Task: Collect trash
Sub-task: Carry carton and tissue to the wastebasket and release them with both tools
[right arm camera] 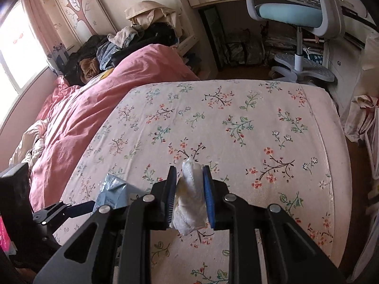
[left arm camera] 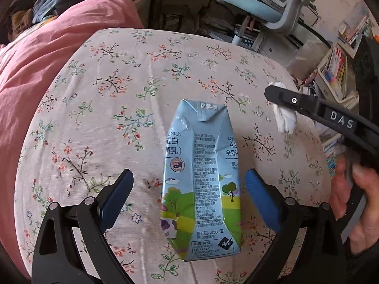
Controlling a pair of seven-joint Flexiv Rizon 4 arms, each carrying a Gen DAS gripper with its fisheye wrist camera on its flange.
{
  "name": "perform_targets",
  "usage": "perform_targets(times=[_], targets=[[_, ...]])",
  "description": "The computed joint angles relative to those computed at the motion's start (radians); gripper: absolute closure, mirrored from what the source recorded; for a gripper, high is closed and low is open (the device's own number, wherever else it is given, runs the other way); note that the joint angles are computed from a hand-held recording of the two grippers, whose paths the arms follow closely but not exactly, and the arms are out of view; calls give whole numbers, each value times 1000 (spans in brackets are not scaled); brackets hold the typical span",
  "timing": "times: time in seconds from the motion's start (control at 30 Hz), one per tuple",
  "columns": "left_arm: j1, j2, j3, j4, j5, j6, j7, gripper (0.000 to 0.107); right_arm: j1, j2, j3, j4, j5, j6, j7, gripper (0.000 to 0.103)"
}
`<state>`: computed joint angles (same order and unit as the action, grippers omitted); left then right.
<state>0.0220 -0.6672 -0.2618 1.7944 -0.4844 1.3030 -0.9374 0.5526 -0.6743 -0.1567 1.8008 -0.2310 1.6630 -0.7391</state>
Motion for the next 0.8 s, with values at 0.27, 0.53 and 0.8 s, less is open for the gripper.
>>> perform_targets(times=[0.27, 0.53, 0.8], targets=[[-20, -8, 17, -6, 32, 19, -11, 15, -19, 7, 20, 17, -2, 5, -25, 79], [-26, -13, 20, -7, 58, 28, -20, 15, -39, 5, 48, 12, -2, -4, -40, 79], [39, -1, -42, 7, 12, -23, 80, 49, -30, 14, 45, 23, -3, -17, -29, 79]])
